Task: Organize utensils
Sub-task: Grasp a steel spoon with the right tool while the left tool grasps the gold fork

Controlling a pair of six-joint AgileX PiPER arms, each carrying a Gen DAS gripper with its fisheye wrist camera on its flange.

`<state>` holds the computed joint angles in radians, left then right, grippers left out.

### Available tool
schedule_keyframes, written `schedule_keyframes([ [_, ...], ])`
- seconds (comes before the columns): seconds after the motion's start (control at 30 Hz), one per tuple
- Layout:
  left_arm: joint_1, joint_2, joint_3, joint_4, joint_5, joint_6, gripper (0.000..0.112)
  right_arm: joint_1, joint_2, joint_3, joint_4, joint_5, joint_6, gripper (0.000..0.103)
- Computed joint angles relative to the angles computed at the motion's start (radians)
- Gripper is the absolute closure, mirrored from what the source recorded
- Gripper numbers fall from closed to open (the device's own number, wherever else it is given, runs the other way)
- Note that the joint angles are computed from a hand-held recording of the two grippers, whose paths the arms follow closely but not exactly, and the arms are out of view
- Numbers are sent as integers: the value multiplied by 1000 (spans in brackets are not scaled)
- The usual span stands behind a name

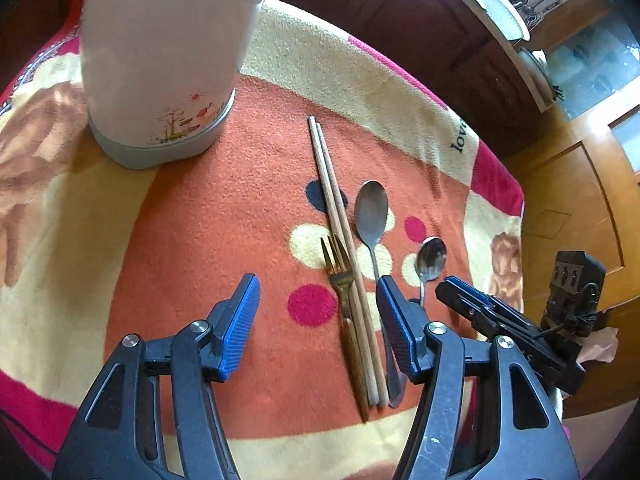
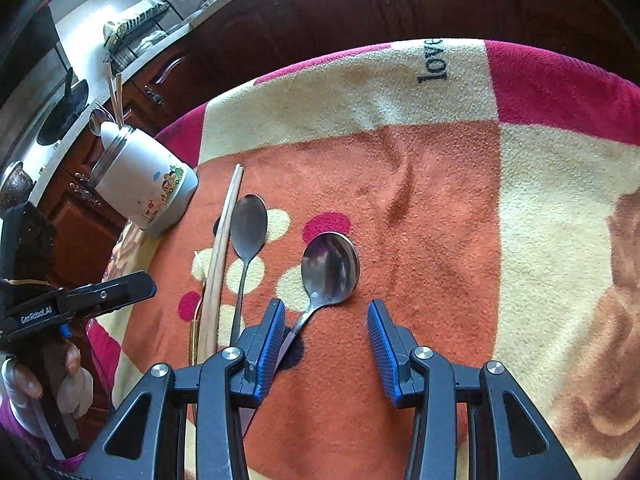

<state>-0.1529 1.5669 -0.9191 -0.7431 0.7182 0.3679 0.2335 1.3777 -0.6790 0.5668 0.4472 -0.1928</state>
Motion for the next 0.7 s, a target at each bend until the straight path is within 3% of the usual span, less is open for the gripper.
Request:
schedule_keyframes([
  [0.2,-29,49,-46,36,-25,-28,52,-24,-15,-7,64,-2,-59,62],
  [0.43,-74,105,-141,188,-53,-201,52,32,5,-98,-50,4,23,62],
  [0.6,-65,126,-175,215,-38,-235,52,124,96,-216,-223,29,138,62],
  [0.7,-40,119,-167,194,-20,-202,52,135,185,-291,-202,60,67,62],
])
